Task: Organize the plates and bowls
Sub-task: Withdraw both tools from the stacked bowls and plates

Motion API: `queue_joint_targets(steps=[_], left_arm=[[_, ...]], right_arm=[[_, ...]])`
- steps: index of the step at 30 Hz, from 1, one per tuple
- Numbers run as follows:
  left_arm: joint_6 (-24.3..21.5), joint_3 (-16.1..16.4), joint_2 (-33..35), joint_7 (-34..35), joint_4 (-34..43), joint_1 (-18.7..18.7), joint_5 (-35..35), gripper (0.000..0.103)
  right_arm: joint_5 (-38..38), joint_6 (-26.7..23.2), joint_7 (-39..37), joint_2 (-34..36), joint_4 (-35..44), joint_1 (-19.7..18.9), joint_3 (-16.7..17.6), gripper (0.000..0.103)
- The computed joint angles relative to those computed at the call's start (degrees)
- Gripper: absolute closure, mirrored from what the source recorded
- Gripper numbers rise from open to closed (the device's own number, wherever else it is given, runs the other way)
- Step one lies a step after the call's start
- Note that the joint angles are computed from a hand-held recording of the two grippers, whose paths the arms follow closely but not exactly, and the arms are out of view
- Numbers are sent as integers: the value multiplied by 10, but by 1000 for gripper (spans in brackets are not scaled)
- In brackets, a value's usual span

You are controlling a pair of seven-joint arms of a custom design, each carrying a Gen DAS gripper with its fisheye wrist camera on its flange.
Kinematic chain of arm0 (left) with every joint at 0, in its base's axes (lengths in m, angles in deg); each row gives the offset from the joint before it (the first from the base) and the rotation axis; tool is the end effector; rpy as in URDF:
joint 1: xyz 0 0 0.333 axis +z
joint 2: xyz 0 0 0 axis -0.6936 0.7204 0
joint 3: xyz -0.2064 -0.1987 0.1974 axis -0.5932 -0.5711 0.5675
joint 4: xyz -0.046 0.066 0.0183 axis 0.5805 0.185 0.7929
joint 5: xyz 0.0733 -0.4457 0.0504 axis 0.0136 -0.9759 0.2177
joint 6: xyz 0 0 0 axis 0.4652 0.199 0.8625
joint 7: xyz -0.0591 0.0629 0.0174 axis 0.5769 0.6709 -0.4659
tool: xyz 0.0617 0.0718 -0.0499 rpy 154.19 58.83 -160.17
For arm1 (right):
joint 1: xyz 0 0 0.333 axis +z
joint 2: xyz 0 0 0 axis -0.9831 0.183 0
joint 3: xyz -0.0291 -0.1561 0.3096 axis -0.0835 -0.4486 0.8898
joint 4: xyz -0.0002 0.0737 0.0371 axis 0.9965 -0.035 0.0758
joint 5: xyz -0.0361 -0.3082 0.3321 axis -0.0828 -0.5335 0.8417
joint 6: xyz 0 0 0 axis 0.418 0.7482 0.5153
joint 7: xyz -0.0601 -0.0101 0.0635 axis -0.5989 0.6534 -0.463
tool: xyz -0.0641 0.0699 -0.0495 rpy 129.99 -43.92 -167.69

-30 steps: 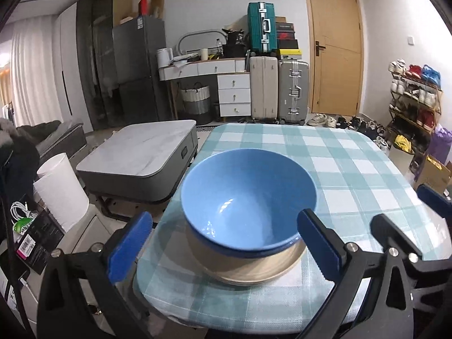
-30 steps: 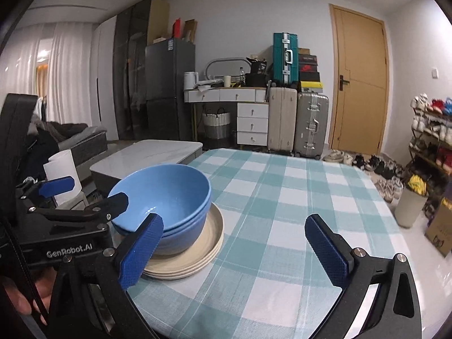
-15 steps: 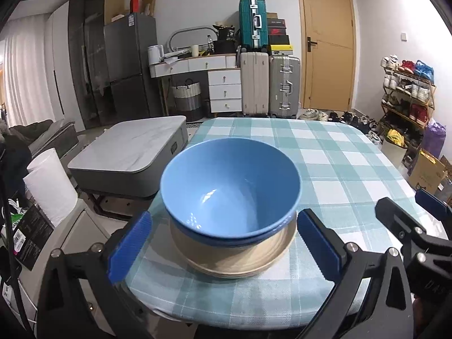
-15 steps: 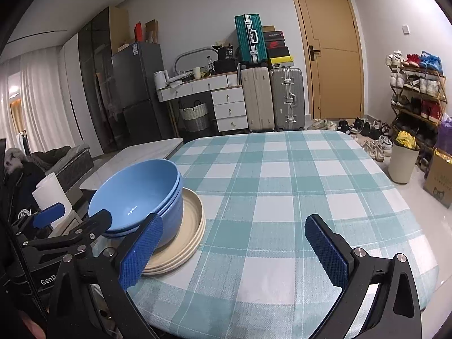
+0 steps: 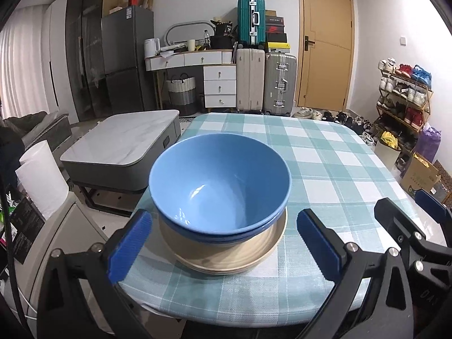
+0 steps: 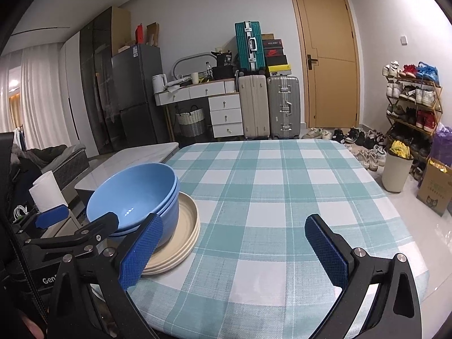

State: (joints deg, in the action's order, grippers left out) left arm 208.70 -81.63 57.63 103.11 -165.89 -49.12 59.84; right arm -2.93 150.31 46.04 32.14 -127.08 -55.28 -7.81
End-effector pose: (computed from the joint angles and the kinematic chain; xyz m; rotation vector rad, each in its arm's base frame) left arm 0.6145 -0.1939 0.4808 -1.6586 1.6083 -0.8449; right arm 0.5978 0.1776 0.4710 -1.5624 1.4736 -0.7915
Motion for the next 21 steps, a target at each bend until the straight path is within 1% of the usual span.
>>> queue_joint_targets(steps=[2, 5, 7, 12, 14, 16, 21], left_arm=[[2, 1, -2, -16, -1, 0, 18, 0], [13, 0, -3, -5, -3, 2, 8, 0], [8, 0, -4, -9, -3, 1, 13, 0], [-7, -3, -4, -3, -3, -1, 10, 0], [-5, -4, -4, 6, -4, -1, 3, 0], [1, -3, -4, 7, -5, -1, 5, 0], [9, -2, 0, -4, -2, -2, 27, 0]], right_arm=[[-33, 2, 31, -3, -9, -10, 7, 1], [-97, 3, 92, -8, -24, -25, 17, 1], [-115, 1, 110, -9, -29, -27, 16, 1], [-97, -1, 96, -10, -28, -15, 7, 1], [-111, 1, 109, -10, -30, -19, 9, 1], [-98, 4, 98, -9, -28, -15, 6, 1], [-114, 1, 123, -12, -36, -23, 8, 1]])
